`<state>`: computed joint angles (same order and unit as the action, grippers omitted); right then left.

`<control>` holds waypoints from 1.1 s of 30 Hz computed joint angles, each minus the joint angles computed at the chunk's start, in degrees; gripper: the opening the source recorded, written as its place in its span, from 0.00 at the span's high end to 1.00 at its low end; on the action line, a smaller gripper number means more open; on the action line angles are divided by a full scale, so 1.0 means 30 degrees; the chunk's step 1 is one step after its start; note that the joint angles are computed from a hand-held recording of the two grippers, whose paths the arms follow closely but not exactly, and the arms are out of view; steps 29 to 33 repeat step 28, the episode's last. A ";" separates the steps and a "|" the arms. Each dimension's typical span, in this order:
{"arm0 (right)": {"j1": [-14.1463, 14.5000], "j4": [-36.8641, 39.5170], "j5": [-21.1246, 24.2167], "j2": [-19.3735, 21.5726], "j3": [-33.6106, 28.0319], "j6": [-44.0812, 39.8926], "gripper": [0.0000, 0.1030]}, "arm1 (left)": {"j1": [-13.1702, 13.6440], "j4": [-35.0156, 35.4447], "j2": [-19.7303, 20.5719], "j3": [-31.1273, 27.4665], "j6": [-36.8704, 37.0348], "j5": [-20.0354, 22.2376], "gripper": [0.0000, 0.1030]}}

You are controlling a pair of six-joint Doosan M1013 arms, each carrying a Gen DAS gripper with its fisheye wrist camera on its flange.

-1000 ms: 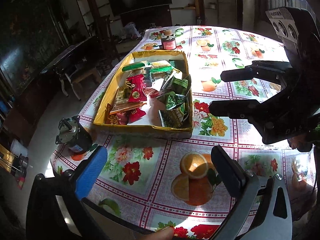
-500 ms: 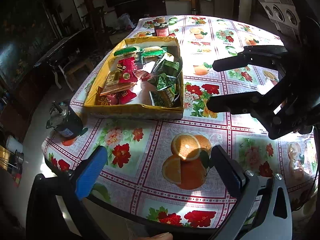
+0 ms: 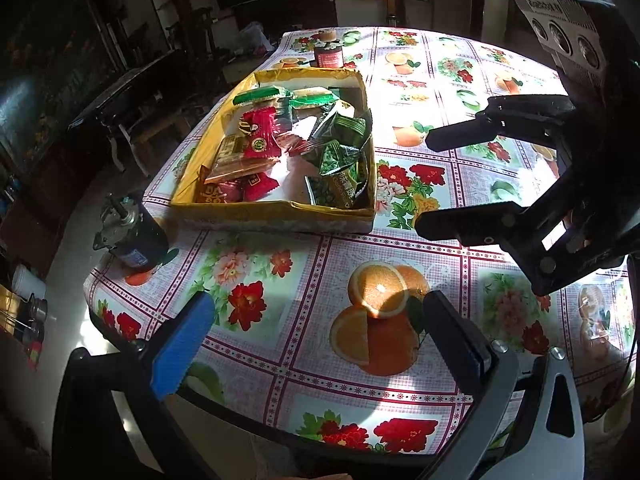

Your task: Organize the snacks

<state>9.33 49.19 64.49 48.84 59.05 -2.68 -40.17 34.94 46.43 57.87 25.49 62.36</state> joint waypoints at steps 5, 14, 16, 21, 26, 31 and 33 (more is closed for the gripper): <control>0.0055 -0.0122 -0.0258 -0.0024 0.0054 -0.0022 0.25 | 0.0035 -0.0078 -0.0048 0.0075 -0.0105 -0.0077 0.00; 0.0087 -0.0165 -0.0125 -0.0040 0.0050 -0.0248 0.25 | 0.0128 -0.0077 -0.0159 0.0231 -0.0303 -0.0219 0.00; 0.0084 -0.0152 -0.0045 -0.0036 0.0043 -0.0309 0.25 | 0.0114 -0.0005 -0.0144 0.0205 -0.0333 -0.0119 0.00; 0.0093 -0.0089 -0.0268 -0.0089 0.0171 -0.0444 0.25 | 0.0159 -0.0075 -0.0159 0.0207 -0.0348 -0.0119 0.00; -0.0017 0.0349 -0.0137 -0.0061 0.0145 -0.0339 0.25 | 0.0042 0.0696 -0.0205 0.0291 -0.0734 0.0046 0.01; -0.0073 0.0438 -0.0183 -0.0079 0.0191 -0.0219 0.25 | 0.0054 0.0579 -0.0185 0.0207 -0.0582 0.0059 0.01; -0.0073 0.0438 -0.0183 -0.0079 0.0191 -0.0219 0.25 | 0.0054 0.0579 -0.0185 0.0207 -0.0582 0.0059 0.01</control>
